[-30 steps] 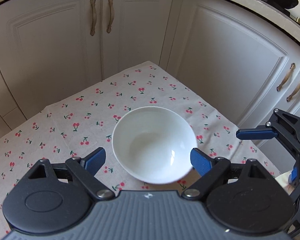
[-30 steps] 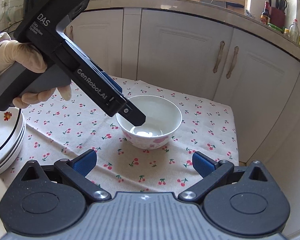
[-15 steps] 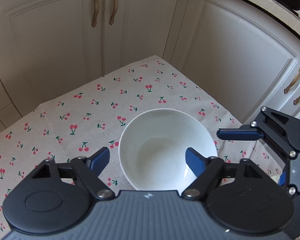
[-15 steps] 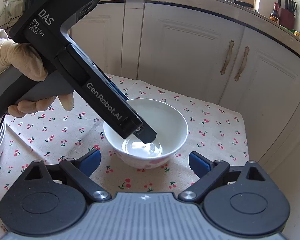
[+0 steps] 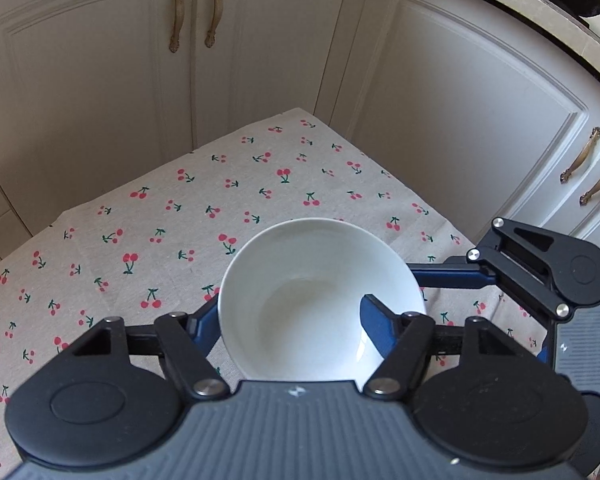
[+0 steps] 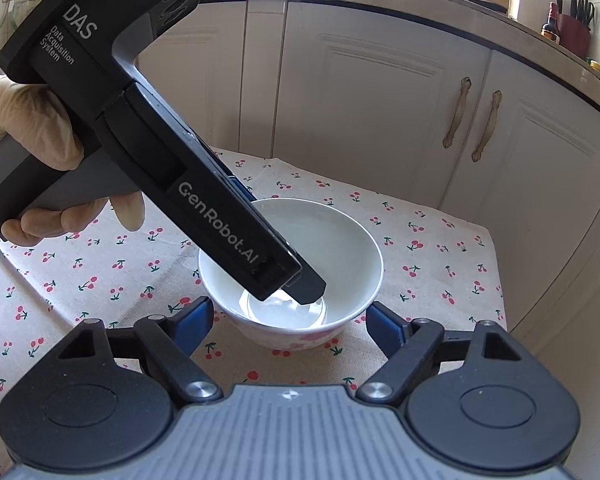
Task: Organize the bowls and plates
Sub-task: 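Lift the bowl with the left gripper and carry it to the bowl stack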
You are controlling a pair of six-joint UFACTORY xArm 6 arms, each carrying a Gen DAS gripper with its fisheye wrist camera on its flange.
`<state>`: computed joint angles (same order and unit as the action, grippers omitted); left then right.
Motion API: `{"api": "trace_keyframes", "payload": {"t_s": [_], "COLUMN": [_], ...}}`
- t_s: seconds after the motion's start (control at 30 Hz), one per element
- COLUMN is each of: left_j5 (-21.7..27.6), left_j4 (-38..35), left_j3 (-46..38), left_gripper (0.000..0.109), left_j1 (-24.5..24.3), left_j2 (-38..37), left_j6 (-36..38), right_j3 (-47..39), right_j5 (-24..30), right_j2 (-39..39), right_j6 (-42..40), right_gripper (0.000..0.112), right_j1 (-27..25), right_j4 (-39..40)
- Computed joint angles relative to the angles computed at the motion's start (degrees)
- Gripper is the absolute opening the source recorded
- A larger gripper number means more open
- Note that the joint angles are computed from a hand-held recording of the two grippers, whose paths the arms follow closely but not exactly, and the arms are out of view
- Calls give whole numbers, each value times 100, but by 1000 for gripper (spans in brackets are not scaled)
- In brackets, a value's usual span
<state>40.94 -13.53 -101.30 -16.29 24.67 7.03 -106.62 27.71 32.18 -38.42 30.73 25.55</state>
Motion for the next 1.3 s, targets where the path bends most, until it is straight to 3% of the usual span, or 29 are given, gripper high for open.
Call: {"api": "trace_keyframes", "payload": {"t_s": [0.6, 1.3], "left_j5": [64, 32], "left_j4": [104, 472], "left_j3": [171, 1425], "left_gripper": [70, 70], "left_j1": [-57, -452], "left_j2": [-174, -1645], "left_j6": [-60, -510], "right_j3": [110, 1744], "right_j5": [115, 158], "right_j2": [-144, -1785], "right_j6": [200, 279], "right_gripper": [85, 85], "right_j1": [20, 153], "right_j4": [-192, -202]}}
